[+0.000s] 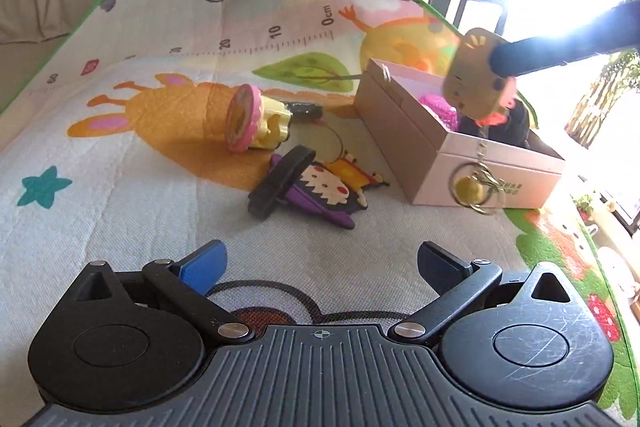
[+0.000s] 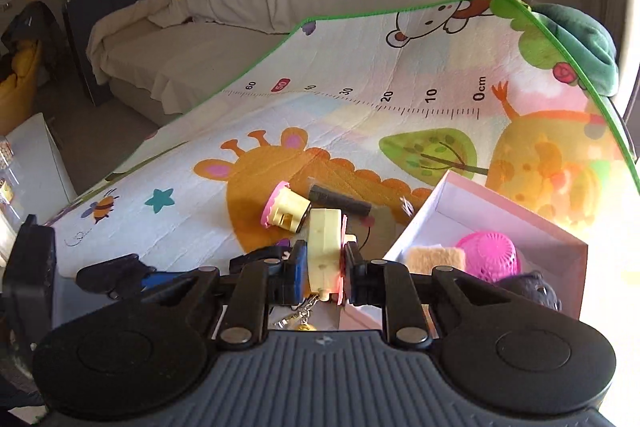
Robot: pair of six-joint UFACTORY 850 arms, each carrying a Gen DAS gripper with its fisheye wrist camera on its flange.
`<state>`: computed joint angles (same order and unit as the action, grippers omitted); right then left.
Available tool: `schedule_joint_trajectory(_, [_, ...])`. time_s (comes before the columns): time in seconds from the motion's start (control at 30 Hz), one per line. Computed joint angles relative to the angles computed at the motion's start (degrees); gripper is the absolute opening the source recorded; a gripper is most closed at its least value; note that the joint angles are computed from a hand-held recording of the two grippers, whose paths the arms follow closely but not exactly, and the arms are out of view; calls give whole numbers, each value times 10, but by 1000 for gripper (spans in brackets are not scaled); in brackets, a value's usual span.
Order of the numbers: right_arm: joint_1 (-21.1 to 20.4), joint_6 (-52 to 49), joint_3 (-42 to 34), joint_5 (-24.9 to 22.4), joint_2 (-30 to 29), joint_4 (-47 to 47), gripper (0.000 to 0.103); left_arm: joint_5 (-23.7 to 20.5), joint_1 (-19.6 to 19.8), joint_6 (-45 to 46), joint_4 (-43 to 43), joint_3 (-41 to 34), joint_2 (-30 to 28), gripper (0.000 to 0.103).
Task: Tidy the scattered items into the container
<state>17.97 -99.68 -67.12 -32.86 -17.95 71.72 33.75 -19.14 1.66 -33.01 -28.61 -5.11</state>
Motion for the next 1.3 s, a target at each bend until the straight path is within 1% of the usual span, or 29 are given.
schedule_joint_trajectory(0.07, [-23, -20, 32, -5, 23, 10, 18, 2, -6, 25, -27, -3, -2, 103])
schedule_joint_trajectory(0.1, [-31, -53, 52, 7, 36, 33, 18, 3, -10, 39, -43, -4, -3, 103])
schedule_joint_trajectory(0.17, [-42, -162, 99, 42, 60, 112, 18, 7, -20, 78, -85, -9, -6, 103])
schedule_joint_trajectory(0.2, [-45, -201, 114, 48, 65, 135, 20, 11, -26, 98, -105, -11, -7, 103])
schedule_joint_trajectory(0.23, [-52, -223, 126, 37, 67, 139, 22, 15, -30, 113, -121, -12, -8, 103])
schedule_joint_trajectory(0.27, [-60, -228, 137, 14, 67, 129, 26, 18, -33, 124, -133, -13, -8, 103])
schedule_joint_trajectory(0.3, [-68, -224, 147, -8, 66, 114, 40, 21, -37, 134, -145, -13, -8, 103])
schedule_joint_trajectory(0.33, [-74, -221, 157, -28, 66, 103, 47, 25, -40, 148, -160, -14, -9, 103])
schedule_joint_trajectory(0.37, [-80, -228, 170, -44, 67, 99, 58, 27, -43, 159, -172, -16, -10, 103])
schedule_joint_trajectory(0.4, [-85, -240, 186, -57, 69, 100, 59, 28, -45, 171, -183, -18, -12, 103])
schedule_joint_trajectory(0.47, [-93, -259, 210, -66, 71, 115, 60, 28, -49, 200, -208, -25, -16, 103])
schedule_joint_trajectory(0.5, [-98, -272, 222, -67, 73, 136, 63, 28, -51, 216, -221, -29, -19, 103])
schedule_joint_trajectory(0.53, [-103, -290, 236, -68, 75, 167, 70, 28, -53, 230, -232, -32, -21, 103])
schedule_joint_trajectory(0.57, [-109, -312, 248, -67, 77, 205, 73, 30, -55, 239, -234, -35, -23, 103])
schedule_joint_trajectory(0.63, [-117, -382, 277, -66, 82, 310, 82, 46, -57, 244, -230, -42, -31, 103])
schedule_joint_trajectory(0.7, [-123, -417, 293, -76, 80, 371, 86, 55, -54, 268, -239, -58, -44, 103])
schedule_joint_trajectory(0.77, [-131, -400, 295, -92, 69, 382, 87, 47, -45, 298, -248, -76, -56, 103])
schedule_joint_trajectory(0.83, [-137, -364, 289, -107, 55, 365, 90, 32, -31, 317, -243, -95, -69, 103])
schedule_joint_trajectory(0.9, [-138, -350, 284, -107, 48, 359, 90, 20, -19, 325, -242, -108, -77, 103])
schedule_joint_trajectory(0.97, [-141, -336, 280, -112, 43, 356, 93, 16, -9, 310, -240, -113, -81, 103])
schedule_joint_trajectory(1.03, [-144, -316, 275, -113, 37, 350, 94, 23, -4, 279, -229, -111, -79, 103])
schedule_joint_trajectory(1.07, [-145, -307, 272, -113, 34, 346, 94, 26, -3, 272, -224, -110, -79, 101])
schedule_joint_trajectory(1.1, [-146, -302, 271, -115, 32, 343, 95, 28, -3, 271, -224, -109, -79, 96])
schedule_joint_trajectory(1.13, [-146, -301, 271, -118, 31, 342, 96, 29, -3, 282, -234, -110, -80, 69])
schedule_joint_trajectory(1.17, [-146, -301, 271, -118, 31, 342, 96, 27, -3, 293, -244, -113, -82, 51])
schedule_joint_trajectory(1.2, [-146, -301, 271, -119, 30, 342, 96, 24, -1, 294, -246, -114, -84, 52])
schedule_joint_trajectory(1.23, [-146, -300, 271, -120, 30, 341, 96, 22, 1, 289, -242, -115, -85, 55])
schedule_joint_trajectory(1.27, [-146, -300, 271, -121, 29, 341, 96, 21, 3, 285, -236, -114, -85, 54])
schedule_joint_trajectory(1.3, [-147, -299, 270, -122, 29, 340, 97, 20, 4, 281, -231, -113, -84, 51])
